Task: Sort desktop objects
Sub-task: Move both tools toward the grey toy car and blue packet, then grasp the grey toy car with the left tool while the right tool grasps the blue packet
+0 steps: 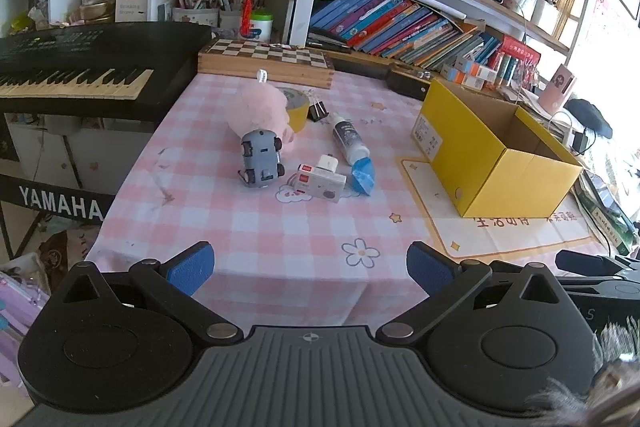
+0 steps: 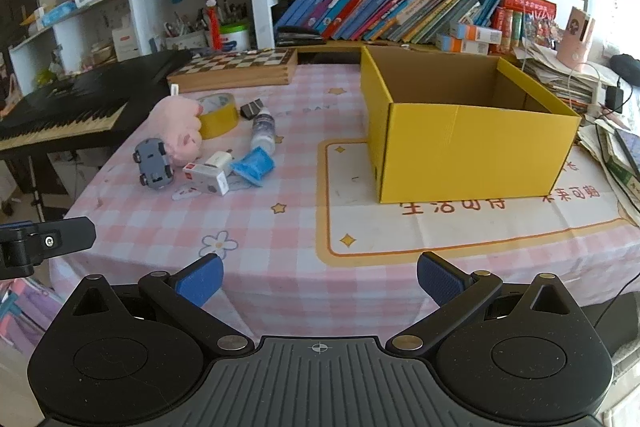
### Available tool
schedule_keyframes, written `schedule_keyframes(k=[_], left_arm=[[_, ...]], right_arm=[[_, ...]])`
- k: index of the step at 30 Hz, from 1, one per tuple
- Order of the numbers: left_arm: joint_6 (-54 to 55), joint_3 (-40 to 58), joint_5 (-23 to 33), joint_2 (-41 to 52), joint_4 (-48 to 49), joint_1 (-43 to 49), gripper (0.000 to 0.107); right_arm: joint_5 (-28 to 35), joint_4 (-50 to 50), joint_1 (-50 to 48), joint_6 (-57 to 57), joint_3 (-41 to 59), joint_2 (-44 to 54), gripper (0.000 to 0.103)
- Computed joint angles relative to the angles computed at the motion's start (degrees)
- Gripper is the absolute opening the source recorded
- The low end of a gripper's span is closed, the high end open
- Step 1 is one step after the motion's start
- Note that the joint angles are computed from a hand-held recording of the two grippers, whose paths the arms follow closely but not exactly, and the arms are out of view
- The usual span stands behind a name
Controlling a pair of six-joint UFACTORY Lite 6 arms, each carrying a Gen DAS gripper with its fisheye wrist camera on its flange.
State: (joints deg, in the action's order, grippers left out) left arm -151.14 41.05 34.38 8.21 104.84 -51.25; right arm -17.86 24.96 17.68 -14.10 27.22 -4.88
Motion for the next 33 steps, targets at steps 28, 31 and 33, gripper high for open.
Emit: schedule_keyframes(k=[28,31,33], left_arm=[[-6.75,7.84,-5.97,10.19,6.16,12.41,0.103],[-4.63,12.05,-6.95,13.55,5.36,14.32,0.103],[-3.57,14.88,-7.41,15.78,5.08,15.53,0.103]], right_arm=[[1.3,-41.64,-1.91,28.11,22.56,23.46,0.103],[0.96,-47.79,-2.78,32.19,27.09,27.48,0.1],[0.94,-52.25,-3.32,35.13,30.44,30.26,0.097]])
